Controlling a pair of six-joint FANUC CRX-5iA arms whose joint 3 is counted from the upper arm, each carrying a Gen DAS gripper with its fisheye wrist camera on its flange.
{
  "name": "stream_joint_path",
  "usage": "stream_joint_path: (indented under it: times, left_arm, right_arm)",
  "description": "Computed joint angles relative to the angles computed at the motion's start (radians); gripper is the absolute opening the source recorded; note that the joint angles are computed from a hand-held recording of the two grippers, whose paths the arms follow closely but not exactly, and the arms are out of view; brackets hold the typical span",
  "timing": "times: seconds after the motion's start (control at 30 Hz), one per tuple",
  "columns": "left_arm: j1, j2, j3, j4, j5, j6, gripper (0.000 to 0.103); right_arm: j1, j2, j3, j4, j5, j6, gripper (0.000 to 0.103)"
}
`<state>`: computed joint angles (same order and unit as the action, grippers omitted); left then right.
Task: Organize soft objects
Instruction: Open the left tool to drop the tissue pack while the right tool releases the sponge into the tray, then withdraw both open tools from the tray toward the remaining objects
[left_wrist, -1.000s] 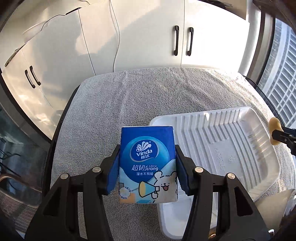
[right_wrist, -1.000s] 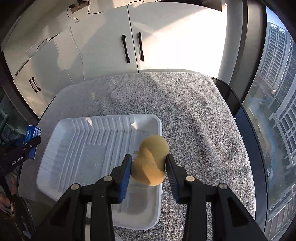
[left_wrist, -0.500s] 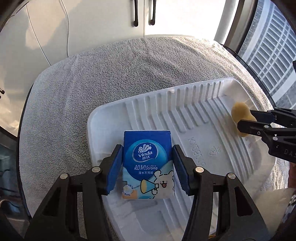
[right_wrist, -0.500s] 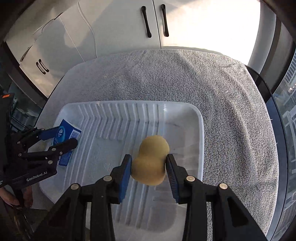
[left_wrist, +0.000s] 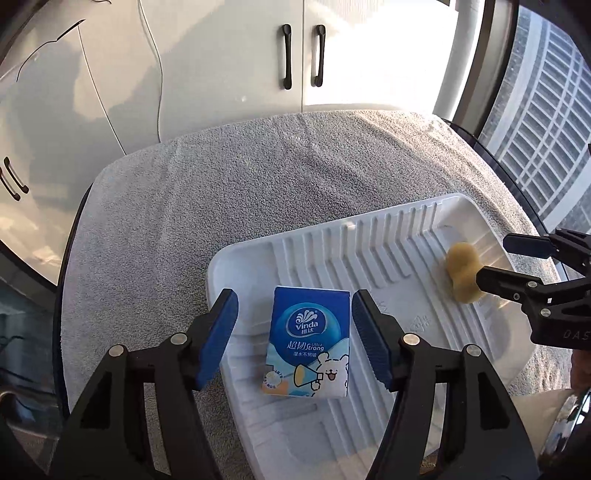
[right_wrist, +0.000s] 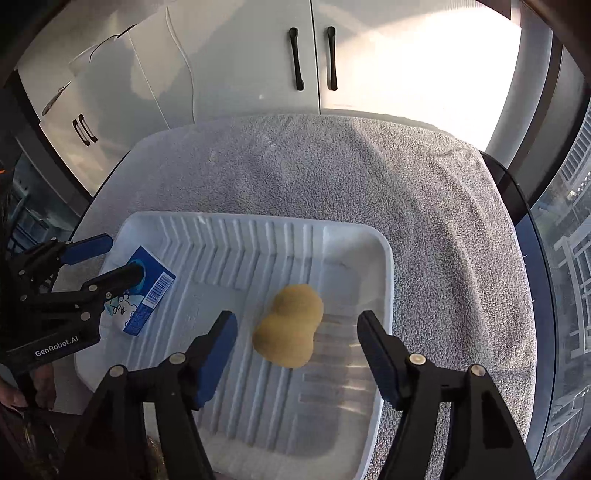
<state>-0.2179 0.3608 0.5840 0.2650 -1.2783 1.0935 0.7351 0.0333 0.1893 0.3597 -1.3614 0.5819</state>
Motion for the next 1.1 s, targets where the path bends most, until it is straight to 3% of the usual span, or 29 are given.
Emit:
stream_joint_path:
  times: [0.23,0.63,0.77,0.87,1.1]
  left_arm:
    - [0.022,-0.065,-0.056,-0.081,0.072,0.053,0.063]
    - [0.129,-0.212,-0.243,-0.007,0.136,0.046,0.063]
    - [0.160,-0.304,-0.342,0.012,0.190,0.030,0.063]
    - [0.173,-0.365,-0.404,0.018,0.208,0.010,0.068]
    - [0.209,-0.499,-0.551,0.033,0.223,-0.047,0.068]
  right_arm:
    - [0.014,-0.050,-0.054,0.031,-0.023,-0.061,0.070]
    - [0.074,-0.183,-0.177,0.069,-0.088,-0.239,0.070]
    - [0.133,-0.221,-0.218,0.120,-0.162,-0.321,0.077]
    - [0.197,-0.253,-0.255,0.163,-0.213,-0.375,0.077]
    - [0.348,-0.348,-0.332,0.191,-0.302,-0.536,0.078]
